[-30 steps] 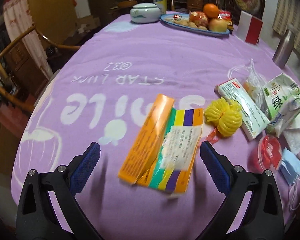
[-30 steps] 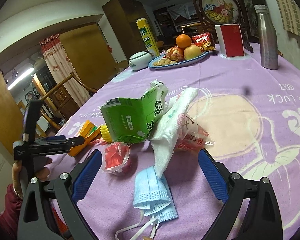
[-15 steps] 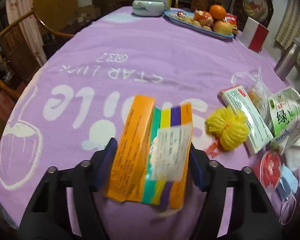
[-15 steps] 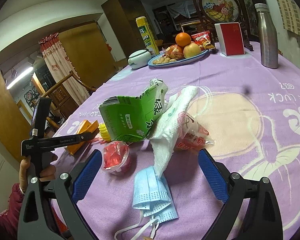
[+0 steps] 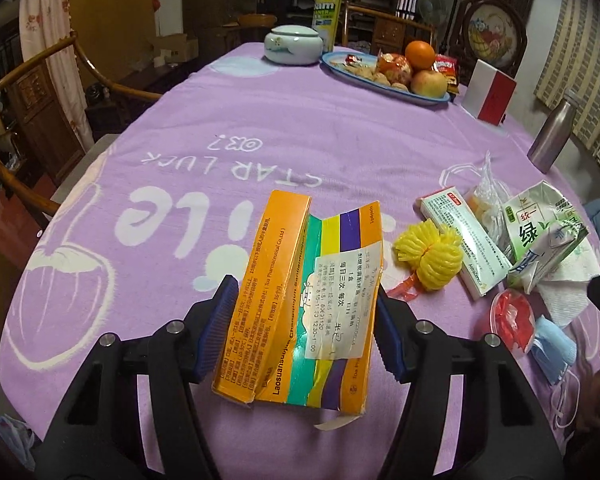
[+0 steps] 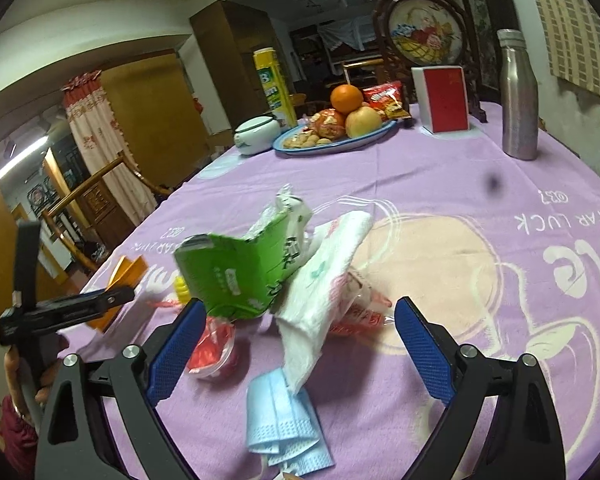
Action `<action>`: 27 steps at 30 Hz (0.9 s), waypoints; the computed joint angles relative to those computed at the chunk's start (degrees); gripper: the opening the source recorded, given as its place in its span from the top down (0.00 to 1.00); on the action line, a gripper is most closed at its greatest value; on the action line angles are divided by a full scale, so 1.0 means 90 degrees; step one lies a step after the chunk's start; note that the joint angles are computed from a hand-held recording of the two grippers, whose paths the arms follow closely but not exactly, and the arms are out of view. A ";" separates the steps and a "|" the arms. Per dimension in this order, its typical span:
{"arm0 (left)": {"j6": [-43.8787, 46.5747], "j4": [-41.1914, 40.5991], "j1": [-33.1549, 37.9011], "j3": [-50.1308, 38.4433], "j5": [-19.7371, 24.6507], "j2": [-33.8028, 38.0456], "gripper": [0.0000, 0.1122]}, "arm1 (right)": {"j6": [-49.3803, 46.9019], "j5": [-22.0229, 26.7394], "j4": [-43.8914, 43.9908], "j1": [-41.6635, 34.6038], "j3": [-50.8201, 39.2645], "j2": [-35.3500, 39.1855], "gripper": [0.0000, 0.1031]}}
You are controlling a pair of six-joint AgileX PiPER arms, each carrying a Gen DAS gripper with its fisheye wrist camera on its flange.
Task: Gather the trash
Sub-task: 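Grasp the green tea carton with the right tool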
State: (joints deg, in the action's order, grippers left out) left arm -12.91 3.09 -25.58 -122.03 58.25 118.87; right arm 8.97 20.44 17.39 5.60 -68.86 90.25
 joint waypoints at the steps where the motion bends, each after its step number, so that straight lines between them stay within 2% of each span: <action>1: -0.0012 0.0011 0.0003 0.0054 -0.0027 -0.0037 0.44 | 0.0040 0.0021 0.0010 -0.0032 -0.0035 0.0018 0.11; 4: 0.0007 -0.0070 0.0064 0.0191 -0.0085 -0.0108 0.44 | 0.0181 -0.0105 -0.0105 -0.0016 0.0010 -0.0056 0.11; 8: 0.0001 -0.0158 0.0096 0.0265 -0.0146 -0.0130 0.44 | 0.1247 -0.0296 -0.1625 0.0277 -0.0190 -0.0131 0.11; 12: 0.0065 -0.0259 0.0157 0.0363 -0.0163 -0.0134 0.44 | 0.0889 -0.0271 -0.1813 0.0438 -0.0615 0.0056 0.06; 14: 0.0115 -0.0360 0.0195 0.0349 -0.0130 -0.0094 0.44 | 0.0229 -0.0010 -0.1493 0.0456 -0.1033 0.0361 0.06; 16: 0.0134 -0.0395 0.0209 0.0360 -0.0120 -0.0075 0.44 | 0.0153 0.0285 -0.1586 0.0490 -0.1403 0.0674 0.06; 20: 0.0203 -0.0437 0.0206 0.0366 -0.0105 0.0004 0.44 | -0.0699 0.1114 -0.0887 0.0385 -0.2352 0.1427 0.06; 24: 0.0308 -0.0552 0.0232 0.0345 -0.0091 0.0027 0.44 | -0.0459 0.1567 -0.1427 0.0520 -0.3130 0.2035 0.06; 26: 0.0319 -0.0562 0.0239 0.0310 -0.0087 0.0040 0.44 | -0.0408 0.1646 -0.1488 0.0546 -0.3279 0.2192 0.13; 27: 0.0327 -0.0573 0.0244 0.0320 -0.0098 0.0033 0.44 | -0.0512 0.1665 -0.1307 0.0521 -0.3290 0.2206 0.25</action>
